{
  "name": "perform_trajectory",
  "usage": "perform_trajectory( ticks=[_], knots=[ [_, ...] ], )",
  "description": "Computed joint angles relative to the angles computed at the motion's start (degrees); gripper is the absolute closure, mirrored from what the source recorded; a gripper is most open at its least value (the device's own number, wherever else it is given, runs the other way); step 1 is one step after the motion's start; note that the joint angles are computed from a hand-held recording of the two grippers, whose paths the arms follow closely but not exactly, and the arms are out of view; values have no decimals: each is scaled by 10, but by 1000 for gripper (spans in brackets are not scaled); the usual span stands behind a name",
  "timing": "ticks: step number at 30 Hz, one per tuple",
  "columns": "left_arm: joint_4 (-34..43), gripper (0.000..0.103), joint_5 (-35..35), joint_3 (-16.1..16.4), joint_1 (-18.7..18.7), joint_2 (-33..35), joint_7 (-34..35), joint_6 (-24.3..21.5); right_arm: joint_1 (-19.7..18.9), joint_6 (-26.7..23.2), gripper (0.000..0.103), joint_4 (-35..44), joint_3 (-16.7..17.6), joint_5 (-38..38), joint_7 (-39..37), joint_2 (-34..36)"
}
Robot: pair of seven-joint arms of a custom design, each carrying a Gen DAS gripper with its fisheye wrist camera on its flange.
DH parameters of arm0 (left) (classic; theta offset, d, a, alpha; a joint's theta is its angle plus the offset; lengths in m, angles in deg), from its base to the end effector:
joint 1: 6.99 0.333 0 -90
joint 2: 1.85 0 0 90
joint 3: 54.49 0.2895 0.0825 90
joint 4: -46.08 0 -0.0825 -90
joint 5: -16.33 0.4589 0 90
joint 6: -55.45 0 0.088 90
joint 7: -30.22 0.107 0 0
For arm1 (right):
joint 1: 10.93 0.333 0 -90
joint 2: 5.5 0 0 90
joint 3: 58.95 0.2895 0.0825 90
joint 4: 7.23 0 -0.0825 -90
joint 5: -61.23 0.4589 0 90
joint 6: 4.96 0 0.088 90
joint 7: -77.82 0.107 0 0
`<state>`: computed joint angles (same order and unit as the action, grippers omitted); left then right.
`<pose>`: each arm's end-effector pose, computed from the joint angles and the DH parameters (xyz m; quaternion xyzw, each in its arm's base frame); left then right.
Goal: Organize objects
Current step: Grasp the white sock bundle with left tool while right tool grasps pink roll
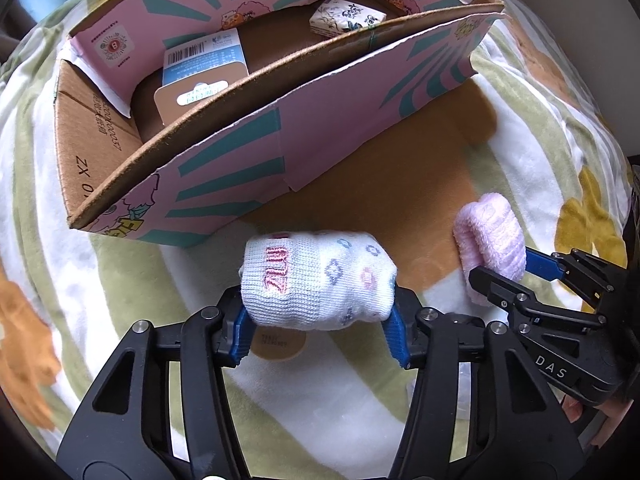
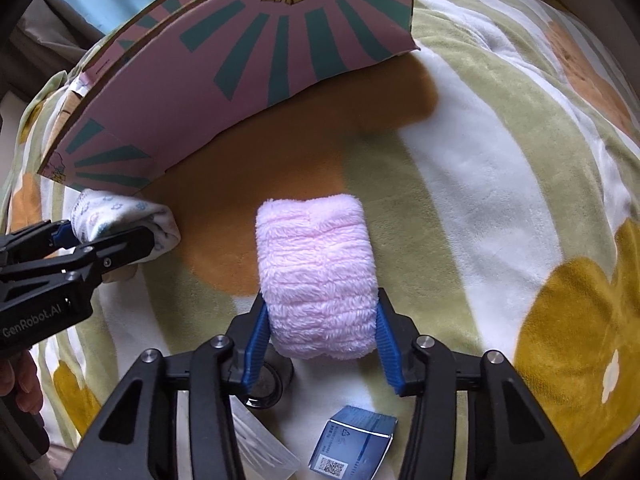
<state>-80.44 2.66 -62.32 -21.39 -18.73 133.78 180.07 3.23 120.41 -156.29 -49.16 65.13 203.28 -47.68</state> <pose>0.5218 -0.2255 0.4759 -0.4981 0.8531 -0.1542 0.0191 0.4105 0.1809 0.4707 -0.6029 0.7817 -0.0698 0.1436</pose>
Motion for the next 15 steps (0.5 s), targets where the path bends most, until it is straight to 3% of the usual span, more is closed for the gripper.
perform_trajectory(
  ticks=[10,15],
  knots=[
    [-13,56,-36,14,-6,-39,3,-16,-7,-47,59,1,-9,-3,-21,-49],
    [5,56,-46,6,-14,-33,-16,-8,-21,-72,59,7,-17,-3,-38,-75]
  ],
)
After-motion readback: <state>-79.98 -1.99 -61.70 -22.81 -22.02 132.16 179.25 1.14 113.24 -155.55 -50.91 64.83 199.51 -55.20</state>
